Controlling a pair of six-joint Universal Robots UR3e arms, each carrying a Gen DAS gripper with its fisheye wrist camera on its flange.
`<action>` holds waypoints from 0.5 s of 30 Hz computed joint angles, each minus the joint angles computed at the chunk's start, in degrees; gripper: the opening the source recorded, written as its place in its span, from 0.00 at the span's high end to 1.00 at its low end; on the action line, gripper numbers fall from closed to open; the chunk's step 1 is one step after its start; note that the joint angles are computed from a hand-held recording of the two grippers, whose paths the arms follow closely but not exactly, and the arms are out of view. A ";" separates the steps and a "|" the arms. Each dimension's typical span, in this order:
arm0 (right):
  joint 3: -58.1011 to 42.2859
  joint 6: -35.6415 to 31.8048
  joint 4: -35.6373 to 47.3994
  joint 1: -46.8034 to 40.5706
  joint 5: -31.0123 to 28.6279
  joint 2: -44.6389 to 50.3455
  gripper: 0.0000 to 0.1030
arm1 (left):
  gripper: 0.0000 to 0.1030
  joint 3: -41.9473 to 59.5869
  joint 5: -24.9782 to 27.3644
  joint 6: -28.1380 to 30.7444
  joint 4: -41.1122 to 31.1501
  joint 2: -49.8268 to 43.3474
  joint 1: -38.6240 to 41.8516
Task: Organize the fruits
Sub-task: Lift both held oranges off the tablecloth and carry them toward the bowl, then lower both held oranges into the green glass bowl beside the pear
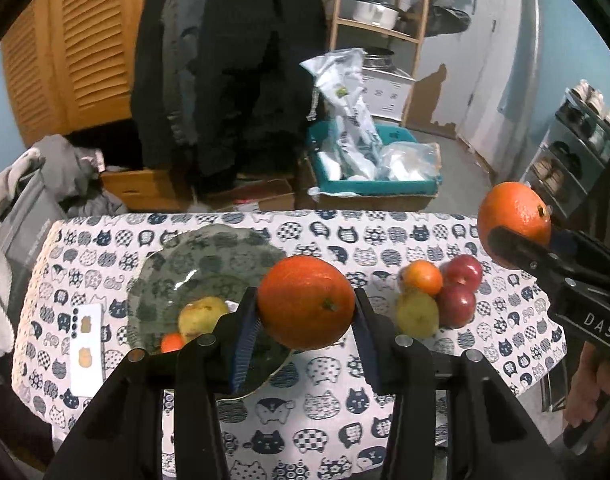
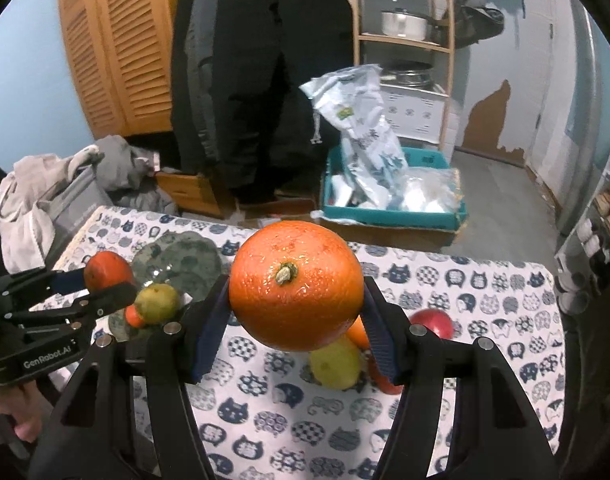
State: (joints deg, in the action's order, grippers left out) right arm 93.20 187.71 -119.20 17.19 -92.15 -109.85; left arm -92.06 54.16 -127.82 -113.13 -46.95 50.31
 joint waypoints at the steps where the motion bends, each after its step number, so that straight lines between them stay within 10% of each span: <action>1: -0.69 0.34 -0.41 0.94 -0.24 1.34 0.38 | 0.56 0.00 -0.05 0.84 -0.65 0.05 1.06; 15: -10.30 3.54 -4.82 9.44 -0.58 18.11 0.38 | 0.56 -6.55 2.96 2.50 5.42 -1.60 8.37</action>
State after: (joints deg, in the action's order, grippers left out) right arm 82.90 191.25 -124.02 26.63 -92.73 -91.75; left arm -98.61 57.13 -125.31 -107.72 -48.55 58.68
